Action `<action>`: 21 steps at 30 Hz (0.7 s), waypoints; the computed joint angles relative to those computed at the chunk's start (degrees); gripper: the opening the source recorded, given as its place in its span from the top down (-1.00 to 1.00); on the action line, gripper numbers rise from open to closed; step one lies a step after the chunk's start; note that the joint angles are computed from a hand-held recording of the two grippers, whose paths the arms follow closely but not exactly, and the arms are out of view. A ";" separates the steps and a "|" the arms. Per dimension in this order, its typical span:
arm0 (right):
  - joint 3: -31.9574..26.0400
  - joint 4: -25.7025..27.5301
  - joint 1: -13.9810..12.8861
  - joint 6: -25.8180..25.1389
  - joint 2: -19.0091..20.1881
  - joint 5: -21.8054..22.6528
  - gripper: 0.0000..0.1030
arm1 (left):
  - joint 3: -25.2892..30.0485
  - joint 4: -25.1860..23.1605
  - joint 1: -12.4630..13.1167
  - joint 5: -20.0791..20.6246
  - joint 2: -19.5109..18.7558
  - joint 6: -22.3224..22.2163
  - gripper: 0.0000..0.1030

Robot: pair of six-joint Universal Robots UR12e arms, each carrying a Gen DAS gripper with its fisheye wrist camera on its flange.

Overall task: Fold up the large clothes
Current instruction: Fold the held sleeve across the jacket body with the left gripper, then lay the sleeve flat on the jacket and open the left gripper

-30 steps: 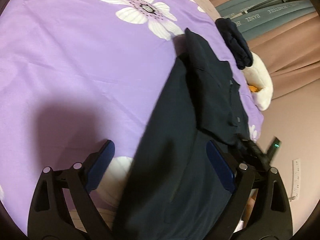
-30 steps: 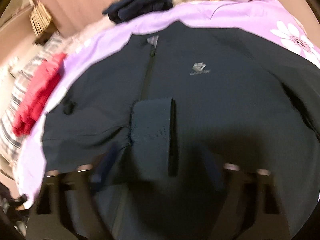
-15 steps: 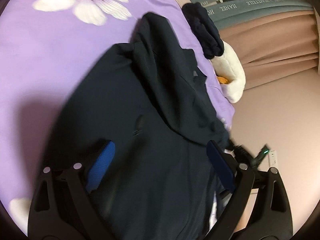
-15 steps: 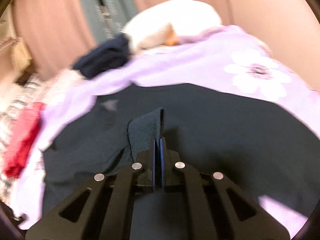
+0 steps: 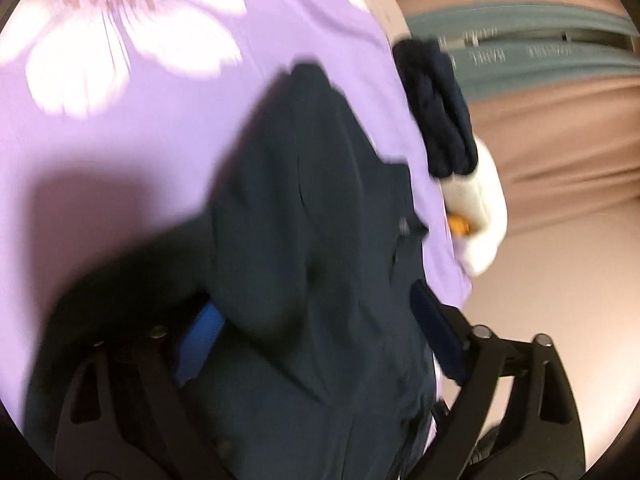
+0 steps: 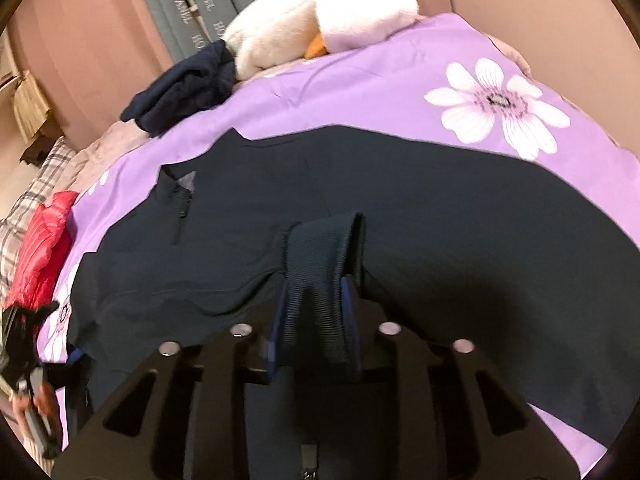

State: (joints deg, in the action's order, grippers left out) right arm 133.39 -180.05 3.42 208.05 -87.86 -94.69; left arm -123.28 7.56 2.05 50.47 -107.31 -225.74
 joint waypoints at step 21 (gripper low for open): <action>-6.80 0.51 7.61 -14.72 5.15 -3.76 0.24 | 2.01 -16.60 -6.40 24.49 9.77 34.97 -0.62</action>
State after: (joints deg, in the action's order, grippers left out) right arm 126.59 -179.54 11.03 193.33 -82.71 -98.44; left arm -121.28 -9.04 -4.35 74.96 -97.53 -190.76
